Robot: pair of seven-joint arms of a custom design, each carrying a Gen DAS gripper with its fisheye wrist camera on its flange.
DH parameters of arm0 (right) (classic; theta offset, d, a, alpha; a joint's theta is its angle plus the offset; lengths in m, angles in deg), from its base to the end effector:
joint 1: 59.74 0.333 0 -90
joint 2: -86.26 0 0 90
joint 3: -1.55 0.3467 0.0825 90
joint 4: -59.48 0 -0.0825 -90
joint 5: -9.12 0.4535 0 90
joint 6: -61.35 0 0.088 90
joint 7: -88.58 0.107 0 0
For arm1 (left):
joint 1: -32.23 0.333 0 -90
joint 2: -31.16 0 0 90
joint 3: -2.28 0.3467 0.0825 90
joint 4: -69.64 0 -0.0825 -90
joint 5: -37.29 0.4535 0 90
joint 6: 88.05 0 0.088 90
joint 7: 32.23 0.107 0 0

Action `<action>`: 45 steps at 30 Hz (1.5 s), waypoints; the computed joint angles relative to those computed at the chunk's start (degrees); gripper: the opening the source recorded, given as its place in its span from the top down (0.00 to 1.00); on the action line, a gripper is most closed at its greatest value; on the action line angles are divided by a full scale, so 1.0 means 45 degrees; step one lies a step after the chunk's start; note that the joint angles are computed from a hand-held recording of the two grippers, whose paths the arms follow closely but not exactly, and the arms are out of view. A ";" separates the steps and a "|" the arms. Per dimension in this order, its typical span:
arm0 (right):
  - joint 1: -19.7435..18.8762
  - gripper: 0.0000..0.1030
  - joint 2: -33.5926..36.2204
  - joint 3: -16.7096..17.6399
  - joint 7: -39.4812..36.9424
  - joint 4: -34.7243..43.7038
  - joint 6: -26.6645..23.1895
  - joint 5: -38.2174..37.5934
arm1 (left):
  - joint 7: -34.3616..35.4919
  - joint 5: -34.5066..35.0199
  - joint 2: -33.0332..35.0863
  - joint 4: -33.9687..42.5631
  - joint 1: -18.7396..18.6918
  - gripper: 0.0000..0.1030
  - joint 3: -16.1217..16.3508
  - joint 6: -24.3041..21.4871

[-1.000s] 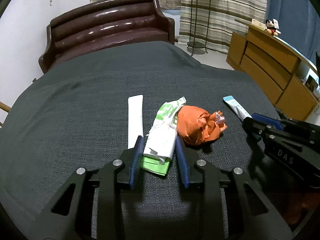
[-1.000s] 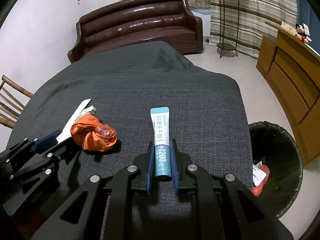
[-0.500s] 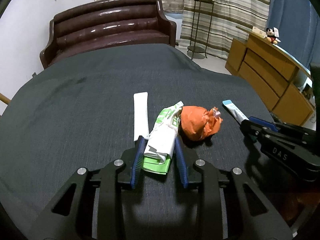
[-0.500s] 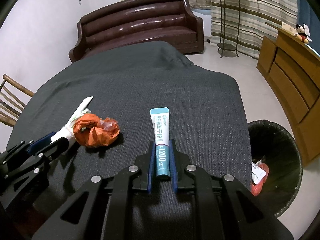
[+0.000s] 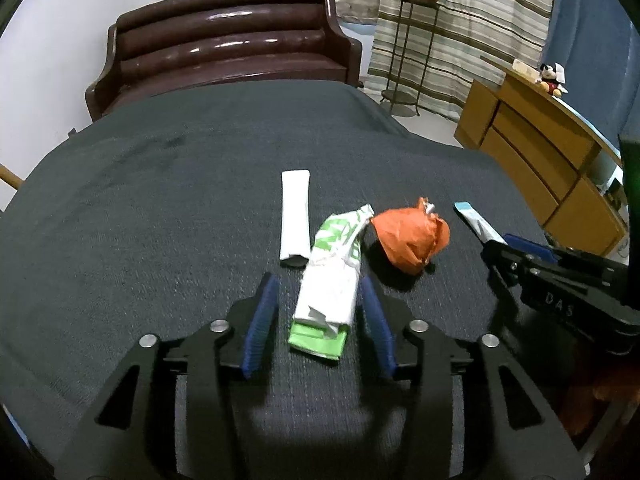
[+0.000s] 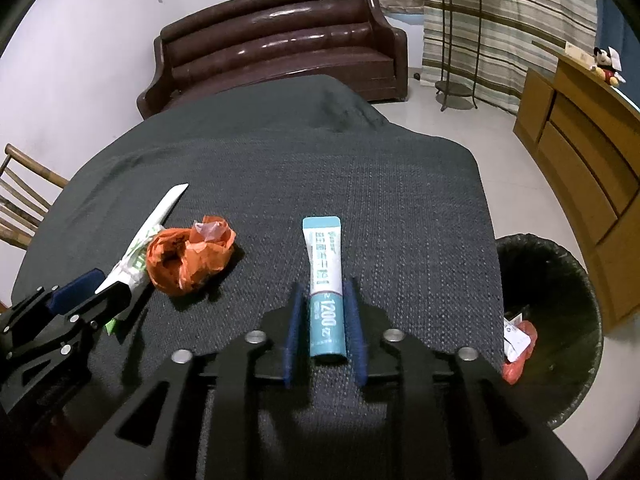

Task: Collect trash
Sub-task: 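Lift the toothpaste tube and green-white wrapper and carry both over the bin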

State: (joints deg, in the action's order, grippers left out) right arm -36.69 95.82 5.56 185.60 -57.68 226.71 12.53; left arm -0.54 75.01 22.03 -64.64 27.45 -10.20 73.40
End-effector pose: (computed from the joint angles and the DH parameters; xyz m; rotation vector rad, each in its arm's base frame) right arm 0.6144 0.3080 0.4277 -2.0075 1.4922 -0.3598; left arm 0.5381 -0.2014 0.4490 -1.9319 1.6700 -0.7101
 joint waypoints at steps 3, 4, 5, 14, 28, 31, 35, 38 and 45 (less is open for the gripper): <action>0.0069 0.68 0.0082 -0.0072 0.0120 0.0144 -0.0066 -0.0232 | -0.0064 0.0141 0.0144 0.0181 0.0054 0.52 0.0009 -0.0044; 0.0086 0.68 0.0133 -0.0091 0.0156 0.0211 -0.0088 -0.0295 | 0.0012 0.0092 0.0203 0.0242 0.0022 0.52 0.0025 -0.0080; 0.0098 0.68 0.0193 -0.0099 0.0168 0.0294 -0.0141 -0.0338 | 0.0181 -0.0028 0.0254 0.0283 -0.0020 0.52 0.0073 -0.0091; 0.0276 0.71 0.0324 -0.0297 0.0482 0.0429 -0.0149 -0.0975 | 0.0850 -0.0437 0.0500 0.0340 -0.0225 0.71 0.0145 -0.0109; 0.0279 0.84 -0.0031 -0.0314 0.0951 -0.0060 0.0308 -0.1311 | 0.0171 -0.0238 -0.0198 -0.0409 0.0094 0.72 0.0001 0.0560; 0.0268 0.84 -0.0220 -0.0314 0.1094 -0.0277 0.0502 -0.1380 | -0.0163 -0.0026 -0.0403 -0.0512 0.0206 0.72 -0.0100 0.0534; 0.0225 0.84 -0.0487 -0.0312 0.1288 -0.0588 0.0775 -0.1495 | -0.0855 0.0507 -0.0757 -0.0701 0.0428 0.72 -0.0315 0.0529; 0.0223 0.84 -0.0718 -0.0400 0.1702 -0.0855 0.1049 -0.1886 | -0.1503 0.1019 -0.0994 -0.0752 0.0609 0.72 -0.0538 0.0553; 0.0042 0.84 -0.1333 -0.0689 0.3494 -0.1479 0.1522 -0.3819 | -0.2710 0.2325 -0.0986 -0.0337 0.0720 0.72 -0.0997 0.0600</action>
State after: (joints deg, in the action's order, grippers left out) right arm -36.50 89.82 2.46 201.32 -64.34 233.56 -4.66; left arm -12.73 85.48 17.59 -66.16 30.69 -14.69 76.10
